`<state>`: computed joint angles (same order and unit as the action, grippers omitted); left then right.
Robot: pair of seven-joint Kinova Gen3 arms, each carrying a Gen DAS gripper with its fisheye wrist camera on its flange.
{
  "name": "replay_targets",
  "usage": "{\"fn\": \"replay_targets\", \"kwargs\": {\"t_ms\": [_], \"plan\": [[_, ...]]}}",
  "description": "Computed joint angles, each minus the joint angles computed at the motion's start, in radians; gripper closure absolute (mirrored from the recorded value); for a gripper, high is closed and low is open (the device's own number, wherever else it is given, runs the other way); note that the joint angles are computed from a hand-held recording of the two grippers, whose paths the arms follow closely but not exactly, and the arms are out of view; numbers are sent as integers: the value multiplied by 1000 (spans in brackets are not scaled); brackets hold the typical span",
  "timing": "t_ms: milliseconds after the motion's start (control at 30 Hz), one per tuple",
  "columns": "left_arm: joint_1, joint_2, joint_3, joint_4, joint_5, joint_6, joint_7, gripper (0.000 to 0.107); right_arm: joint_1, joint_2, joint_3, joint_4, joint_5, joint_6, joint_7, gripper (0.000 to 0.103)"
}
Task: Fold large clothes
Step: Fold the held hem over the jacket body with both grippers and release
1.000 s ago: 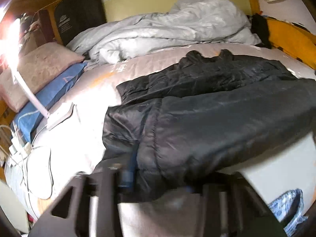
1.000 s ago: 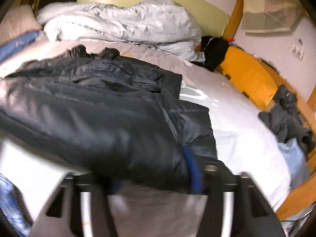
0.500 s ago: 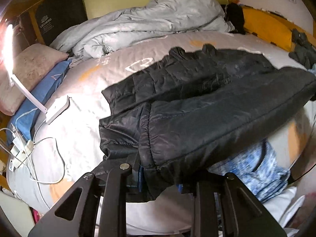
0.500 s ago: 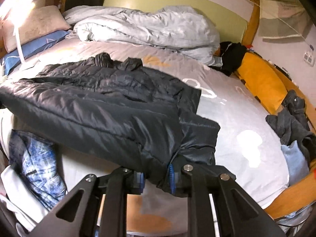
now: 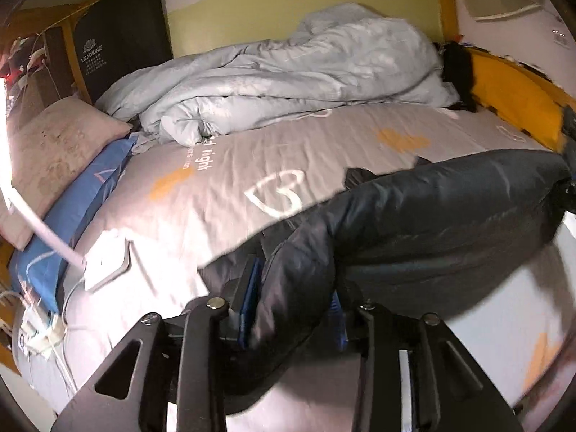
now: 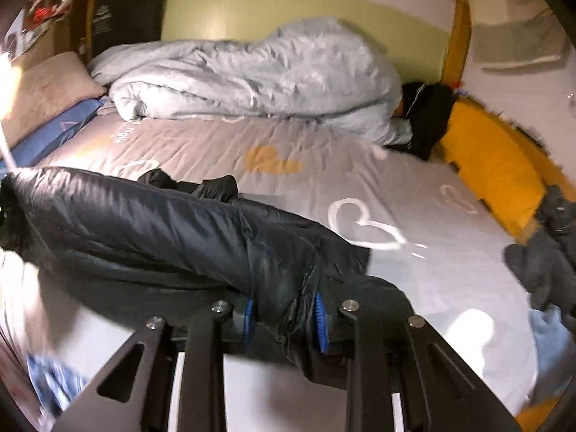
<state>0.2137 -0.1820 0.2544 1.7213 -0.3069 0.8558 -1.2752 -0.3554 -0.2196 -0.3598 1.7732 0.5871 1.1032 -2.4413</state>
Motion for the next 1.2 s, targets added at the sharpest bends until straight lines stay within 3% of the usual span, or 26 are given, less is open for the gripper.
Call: {"fn": "replay_targets", "kwargs": {"t_ms": [100, 200, 300, 333, 367, 433, 533, 600, 700, 800, 1000, 1100, 1200], "plan": [[-3, 102, -7, -53, -19, -19, 27, 70, 13, 76, 65, -37, -25, -52, 57, 78], [20, 171, -34, -68, -61, -51, 70, 64, 9, 137, 92, -46, 17, -89, 53, 72], [53, 199, -60, -32, -159, -111, 155, 46, -11, 151, 98, -10, 99, -117, -10, 60], [64, 200, -70, -15, -199, -131, 190, 36, -18, 153, 98, 2, 131, -116, -40, 48], [72, 195, -75, 5, -237, -152, 228, 32, -32, 153, 102, 17, 170, -111, -81, 34], [73, 169, -95, 42, -264, -210, 268, 26, -16, 135, 85, 52, 236, -123, -162, 19], [-28, 96, -41, 99, -262, -313, 307, 13, 105, 82, -32, 101, 308, -137, -278, 0], [-105, 29, -1, 149, -259, -395, 333, 6, 196, 37, -118, 130, 359, -143, -359, 0], [-86, -59, -67, 199, -160, -478, 255, 5, 247, -35, -131, 152, 348, -191, -383, 0], [50, -89, -192, 189, -38, -436, 133, 5, 151, -91, -5, 145, 232, -249, -277, 0], [293, -30, -399, 109, 206, -205, -80, 5, -127, -43, 235, 103, -12, -219, -44, 0], [255, 29, -367, 78, 273, -90, -129, 5, -259, 4, 358, 90, -134, -167, 58, 0], [164, 93, -265, 46, 243, -28, -120, 5, -264, 49, 381, 79, -184, -144, 120, 0]]}}
